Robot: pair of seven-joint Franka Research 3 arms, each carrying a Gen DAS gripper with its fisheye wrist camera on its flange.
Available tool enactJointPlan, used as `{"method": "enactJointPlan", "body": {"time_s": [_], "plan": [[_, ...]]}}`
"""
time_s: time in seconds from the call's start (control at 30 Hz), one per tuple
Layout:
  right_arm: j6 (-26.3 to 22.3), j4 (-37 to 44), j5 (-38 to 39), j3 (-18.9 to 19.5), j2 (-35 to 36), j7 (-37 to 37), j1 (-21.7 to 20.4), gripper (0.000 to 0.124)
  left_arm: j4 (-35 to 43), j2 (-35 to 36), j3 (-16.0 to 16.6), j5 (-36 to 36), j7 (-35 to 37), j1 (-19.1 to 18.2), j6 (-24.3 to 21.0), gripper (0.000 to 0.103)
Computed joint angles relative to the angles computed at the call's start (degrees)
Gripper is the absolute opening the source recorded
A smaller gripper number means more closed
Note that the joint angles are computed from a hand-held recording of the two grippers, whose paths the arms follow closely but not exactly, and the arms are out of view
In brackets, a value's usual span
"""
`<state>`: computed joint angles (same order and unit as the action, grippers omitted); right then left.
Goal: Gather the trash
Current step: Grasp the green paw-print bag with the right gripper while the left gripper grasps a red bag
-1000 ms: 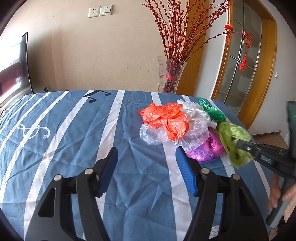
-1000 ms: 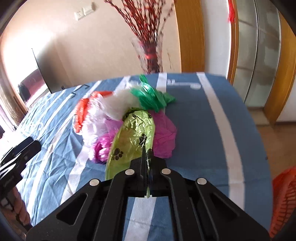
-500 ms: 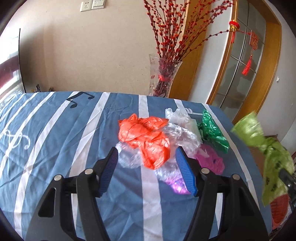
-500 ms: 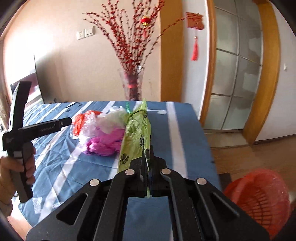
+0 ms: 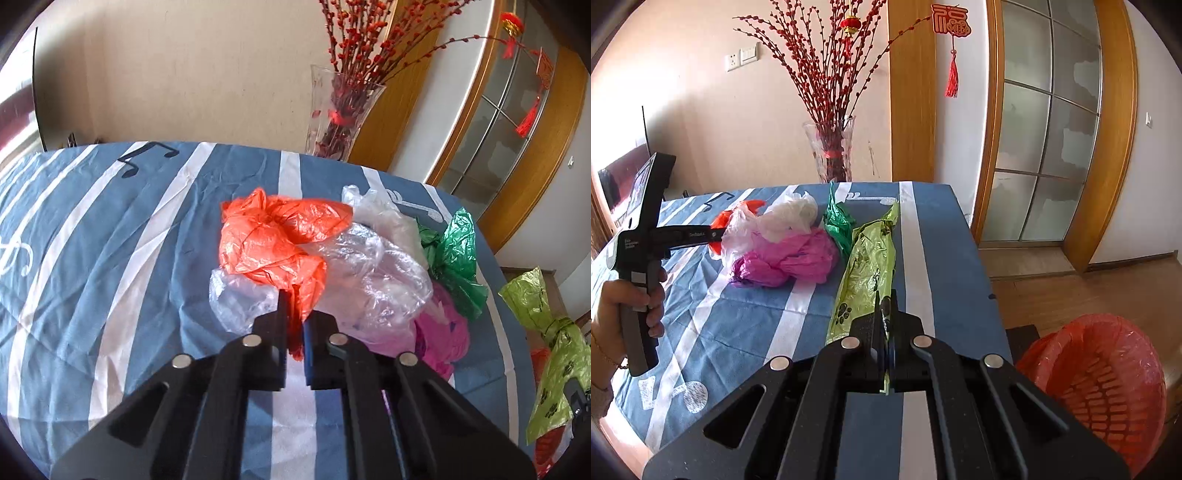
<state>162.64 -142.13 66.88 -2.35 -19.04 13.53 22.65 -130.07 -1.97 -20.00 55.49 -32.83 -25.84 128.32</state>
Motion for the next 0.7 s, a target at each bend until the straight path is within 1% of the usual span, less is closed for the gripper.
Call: {"method": "enactJointPlan", "body": {"time_s": [0.2, 0.37, 0.5, 0.7], "plan": [[-0.45, -0.31, 1.08, -0.47, -0.98, -1.28, 0.09, 0.002, -2.21, -4.00, -1.97, -0.90, 1.08, -1.62, -4.33, 0.005], [-1.27, -1.51, 1.75, -0.85, -3.21, -1.96, -0.03, 0.002, -1.82, -6.44, -4.22, -2.18, 3.34, -3.10, -8.81, 0.005], [-1.94, -2.67, 1.53, -1.53, -5.70, -2.16, -0.25, 0.002, -0.10, -6.85, -5.69, -2.03, 4.96, -4.42, -11.53, 0.005], [-2.81, -3.85, 0.97, -3.14, -8.93, -2.27, -0.97, 0.002, 4.17, -4.61, -6.81, -0.16, 7.08, -6.22, -12.96, 0.005]]}}
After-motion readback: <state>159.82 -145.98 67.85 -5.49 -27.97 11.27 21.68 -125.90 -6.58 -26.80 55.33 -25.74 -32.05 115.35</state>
